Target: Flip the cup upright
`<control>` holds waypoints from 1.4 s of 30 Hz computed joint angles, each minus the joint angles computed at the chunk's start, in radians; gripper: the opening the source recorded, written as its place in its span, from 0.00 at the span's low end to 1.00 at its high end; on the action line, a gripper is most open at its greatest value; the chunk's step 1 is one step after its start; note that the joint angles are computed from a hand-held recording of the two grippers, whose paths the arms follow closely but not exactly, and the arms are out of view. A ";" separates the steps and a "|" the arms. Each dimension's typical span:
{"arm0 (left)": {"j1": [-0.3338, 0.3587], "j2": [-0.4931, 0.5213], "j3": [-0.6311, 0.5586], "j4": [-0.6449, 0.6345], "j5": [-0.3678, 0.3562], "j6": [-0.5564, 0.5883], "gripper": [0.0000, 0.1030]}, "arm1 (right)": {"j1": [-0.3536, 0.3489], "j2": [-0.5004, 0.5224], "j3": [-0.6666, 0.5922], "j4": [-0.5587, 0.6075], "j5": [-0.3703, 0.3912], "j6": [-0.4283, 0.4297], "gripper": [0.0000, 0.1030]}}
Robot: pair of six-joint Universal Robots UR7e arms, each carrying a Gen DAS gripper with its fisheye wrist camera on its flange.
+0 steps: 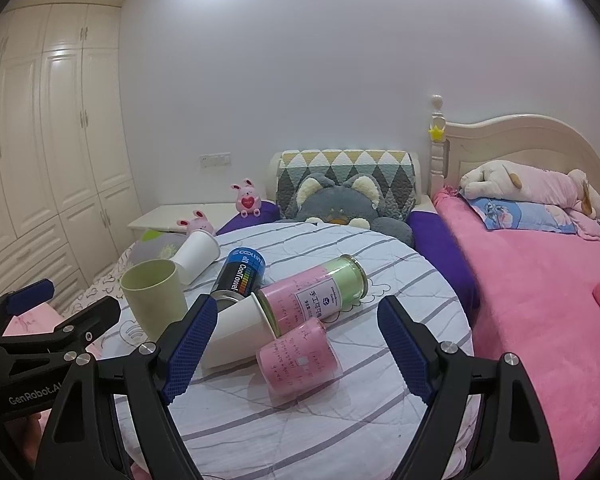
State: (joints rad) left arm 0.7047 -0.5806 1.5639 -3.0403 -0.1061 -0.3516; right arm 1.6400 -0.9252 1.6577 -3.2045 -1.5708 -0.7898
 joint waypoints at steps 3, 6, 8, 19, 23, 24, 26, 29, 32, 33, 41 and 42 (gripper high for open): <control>0.000 -0.003 0.003 0.003 -0.001 -0.001 1.00 | 0.000 -0.001 0.001 -0.001 -0.001 0.000 0.81; -0.001 -0.004 0.006 -0.002 -0.001 0.002 1.00 | 0.001 -0.001 0.001 0.000 0.000 0.001 0.81; -0.001 0.001 0.002 -0.017 0.001 0.016 1.00 | 0.000 0.000 0.000 -0.001 -0.001 -0.001 0.81; -0.004 0.000 0.000 -0.007 0.009 0.013 1.00 | 0.000 -0.004 0.003 0.004 -0.002 -0.001 0.81; -0.004 -0.008 0.006 0.023 0.014 -0.012 1.00 | 0.000 -0.004 0.003 0.003 -0.003 0.000 0.81; -0.005 -0.009 0.008 0.029 0.016 -0.015 1.00 | 0.000 -0.004 0.004 0.003 -0.003 -0.001 0.81; -0.005 -0.009 0.008 0.029 0.013 -0.015 1.00 | -0.001 -0.004 0.005 0.003 -0.003 0.000 0.81; -0.005 -0.017 0.015 0.056 0.007 -0.039 1.00 | 0.000 -0.005 0.008 0.002 -0.005 -0.001 0.81; -0.004 -0.026 0.023 0.087 0.003 -0.069 1.00 | -0.001 -0.007 0.014 -0.001 -0.005 -0.003 0.81; -0.004 -0.025 0.022 0.081 0.004 -0.064 1.00 | -0.001 -0.008 0.016 -0.001 -0.005 -0.005 0.81; -0.003 -0.026 0.025 0.086 0.004 -0.068 1.00 | 0.005 -0.001 0.009 0.004 -0.015 -0.007 0.81; -0.002 -0.027 0.025 0.086 0.003 -0.067 1.00 | 0.005 -0.001 0.009 0.004 -0.015 -0.008 0.81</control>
